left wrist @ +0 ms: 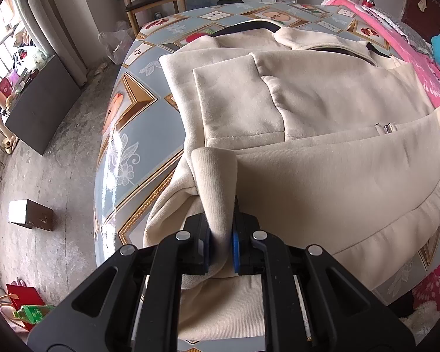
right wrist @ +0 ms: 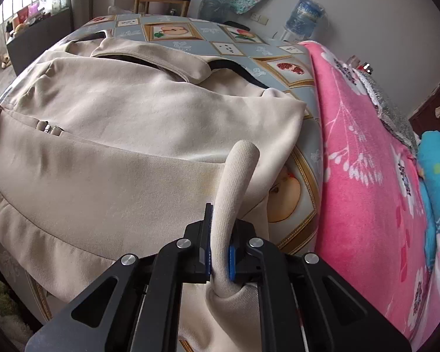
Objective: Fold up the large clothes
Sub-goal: 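Hold the second ribbed cuff with both grippers and lift it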
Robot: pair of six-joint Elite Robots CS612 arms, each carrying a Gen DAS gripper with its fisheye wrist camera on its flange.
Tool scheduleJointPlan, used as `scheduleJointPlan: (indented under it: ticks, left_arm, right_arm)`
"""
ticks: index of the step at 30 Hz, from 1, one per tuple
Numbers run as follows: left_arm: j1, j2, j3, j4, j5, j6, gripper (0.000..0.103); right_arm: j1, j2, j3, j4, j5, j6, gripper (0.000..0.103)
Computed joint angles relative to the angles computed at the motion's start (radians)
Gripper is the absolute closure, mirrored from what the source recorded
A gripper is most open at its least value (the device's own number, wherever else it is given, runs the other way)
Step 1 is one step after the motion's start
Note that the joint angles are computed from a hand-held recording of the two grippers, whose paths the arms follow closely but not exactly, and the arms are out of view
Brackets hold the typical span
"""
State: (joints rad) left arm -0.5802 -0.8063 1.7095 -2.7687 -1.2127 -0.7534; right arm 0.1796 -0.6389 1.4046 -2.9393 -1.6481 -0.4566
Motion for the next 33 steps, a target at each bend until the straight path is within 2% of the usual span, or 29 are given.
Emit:
scheduleJointPlan:
  ticks: [6,11,19,33]
  left_arm:
    - [0.0,0.001,0.001,-0.007,0.001,0.0,0.093]
    - [-0.001,0.002,0.001,-0.01,0.002,0.0,0.093]
    - [0.001,0.004,0.003,-0.028,-0.001,0.004,0.093]
    - [-0.004,0.002,0.01,-0.041,0.012,0.001,0.093]
  right_arm:
    - [0.002,-0.011,0.031,-0.082,-0.013,0.102,0.096]
    - [0.007,-0.015,0.046,-0.135,-0.021,0.147,0.097]
    - [0.001,0.013,0.007,-0.049,-0.018,0.217,0.097]
    - [-0.001,0.002,0.02,-0.069,-0.007,0.259,0.097]
